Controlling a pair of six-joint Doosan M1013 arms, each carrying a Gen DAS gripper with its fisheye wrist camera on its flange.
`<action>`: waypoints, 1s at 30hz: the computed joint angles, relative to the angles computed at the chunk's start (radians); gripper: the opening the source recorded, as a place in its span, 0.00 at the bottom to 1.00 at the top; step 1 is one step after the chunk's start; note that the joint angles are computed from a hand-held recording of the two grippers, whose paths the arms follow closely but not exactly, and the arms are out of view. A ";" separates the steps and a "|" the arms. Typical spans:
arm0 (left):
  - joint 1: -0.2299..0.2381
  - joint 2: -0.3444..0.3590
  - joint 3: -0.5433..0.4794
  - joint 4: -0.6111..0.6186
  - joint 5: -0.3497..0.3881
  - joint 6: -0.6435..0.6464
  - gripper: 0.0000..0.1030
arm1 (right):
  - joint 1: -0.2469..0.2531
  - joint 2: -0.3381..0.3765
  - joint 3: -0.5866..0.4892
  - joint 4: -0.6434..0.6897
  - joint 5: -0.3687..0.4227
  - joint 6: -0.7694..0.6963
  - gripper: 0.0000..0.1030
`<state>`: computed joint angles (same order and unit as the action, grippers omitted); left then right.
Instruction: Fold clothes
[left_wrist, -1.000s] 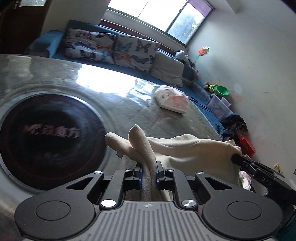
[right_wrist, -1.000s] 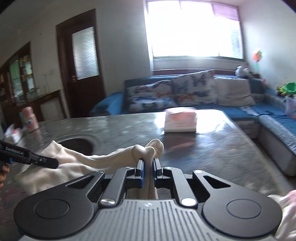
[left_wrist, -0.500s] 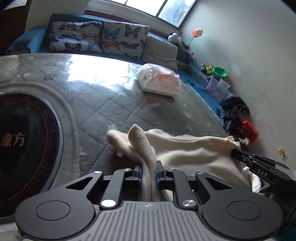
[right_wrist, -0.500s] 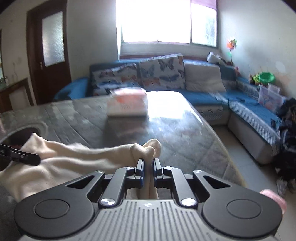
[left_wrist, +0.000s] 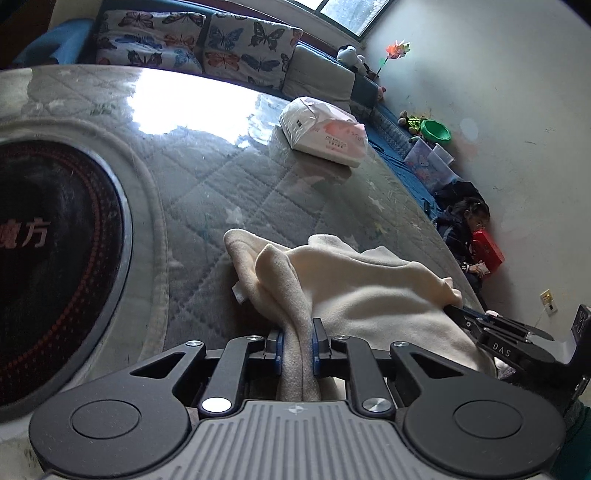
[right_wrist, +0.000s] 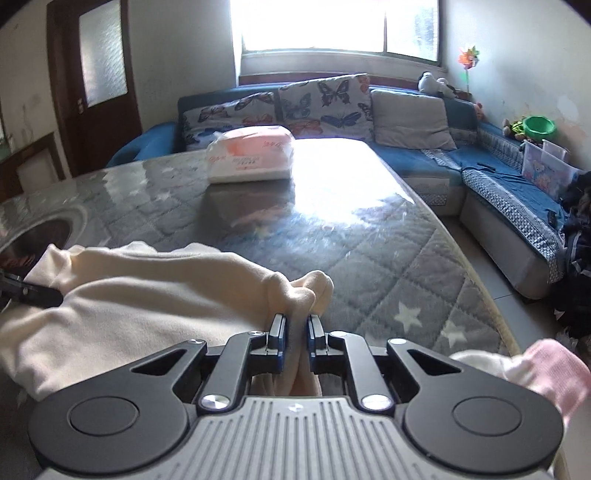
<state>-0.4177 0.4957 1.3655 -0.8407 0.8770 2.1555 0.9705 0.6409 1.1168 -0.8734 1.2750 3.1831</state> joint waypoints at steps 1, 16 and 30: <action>0.004 -0.004 0.007 -0.010 0.005 0.015 0.15 | 0.005 -0.003 0.002 0.005 0.000 -0.005 0.10; -0.024 -0.043 0.016 -0.022 -0.106 0.154 0.32 | 0.009 0.000 -0.042 -0.073 -0.053 -0.018 0.18; -0.071 0.038 -0.059 0.011 -0.084 0.127 0.29 | -0.036 0.076 -0.119 -0.005 -0.110 -0.067 0.34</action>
<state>-0.4890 0.5334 1.3065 -0.8292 0.7934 2.2825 0.9346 0.7166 0.9981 -0.8788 1.1646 3.1156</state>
